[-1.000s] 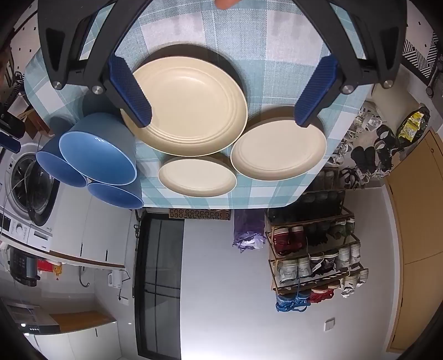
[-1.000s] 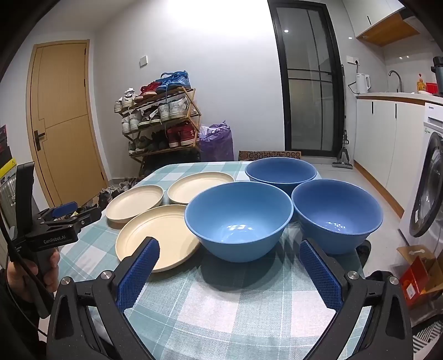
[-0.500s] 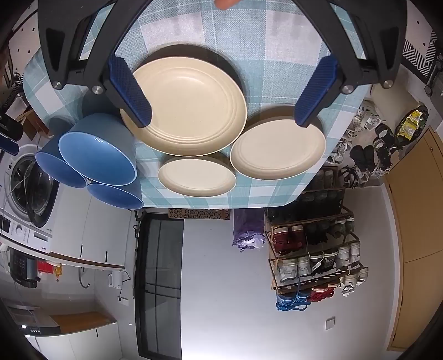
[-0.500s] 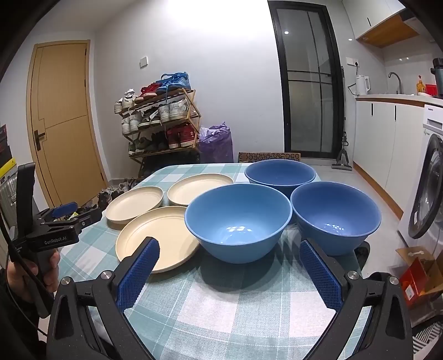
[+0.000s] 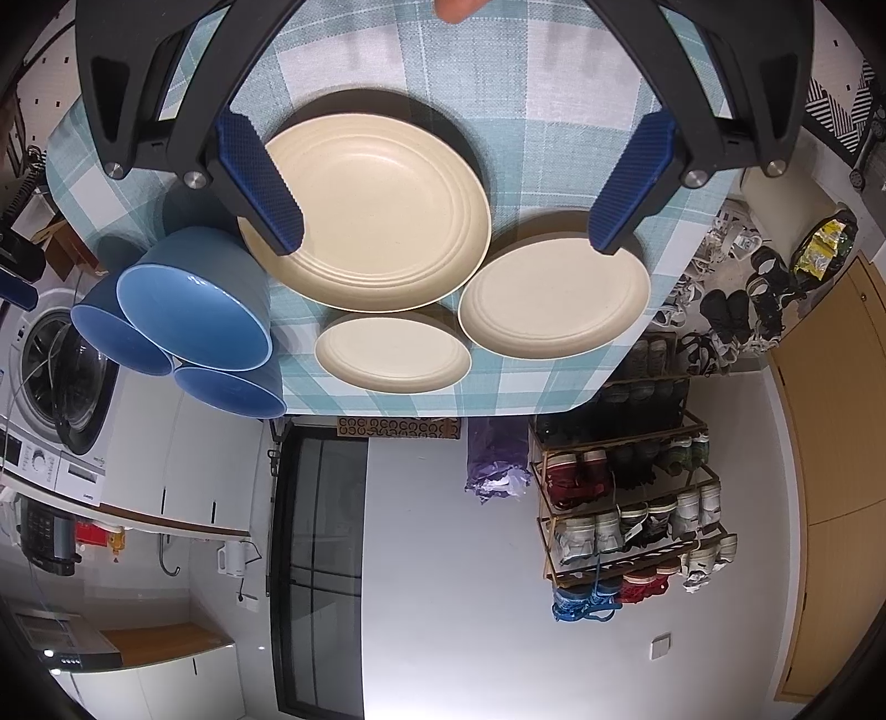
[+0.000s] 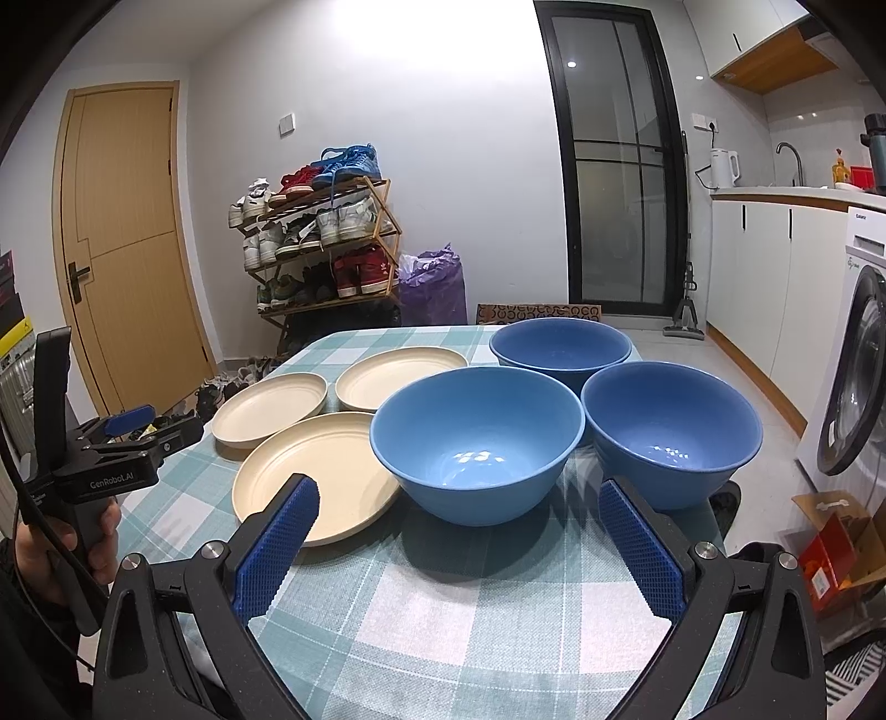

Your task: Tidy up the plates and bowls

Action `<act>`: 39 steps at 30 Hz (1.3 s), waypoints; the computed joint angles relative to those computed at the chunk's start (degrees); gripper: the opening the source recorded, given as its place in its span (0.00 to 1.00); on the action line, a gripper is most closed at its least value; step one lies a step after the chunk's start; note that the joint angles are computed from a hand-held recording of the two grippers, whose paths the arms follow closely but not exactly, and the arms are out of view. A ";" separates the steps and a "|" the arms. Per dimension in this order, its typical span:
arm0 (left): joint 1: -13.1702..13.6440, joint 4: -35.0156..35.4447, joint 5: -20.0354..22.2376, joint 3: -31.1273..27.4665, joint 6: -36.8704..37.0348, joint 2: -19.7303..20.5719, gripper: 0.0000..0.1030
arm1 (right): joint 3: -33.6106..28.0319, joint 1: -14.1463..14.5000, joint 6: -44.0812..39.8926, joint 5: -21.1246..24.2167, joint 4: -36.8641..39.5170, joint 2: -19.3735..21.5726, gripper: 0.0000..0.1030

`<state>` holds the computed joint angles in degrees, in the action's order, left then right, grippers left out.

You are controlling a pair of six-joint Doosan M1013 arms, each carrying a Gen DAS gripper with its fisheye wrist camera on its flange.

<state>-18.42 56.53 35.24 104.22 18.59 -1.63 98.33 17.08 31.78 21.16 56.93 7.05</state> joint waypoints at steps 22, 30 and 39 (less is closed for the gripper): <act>-0.33 1.37 -0.26 0.19 -0.75 -0.10 1.00 | 0.48 0.25 -0.06 -1.07 -0.22 -0.31 1.00; -0.04 0.77 -0.33 0.19 -0.53 0.04 1.00 | 0.19 0.20 0.81 -0.62 -0.83 0.05 1.00; 0.62 0.20 -1.67 0.61 -0.12 0.04 1.00 | 0.27 0.74 2.14 -3.13 -1.59 0.14 1.00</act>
<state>-17.80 56.73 33.57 104.83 18.47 -1.58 98.60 17.83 33.92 18.03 55.34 7.19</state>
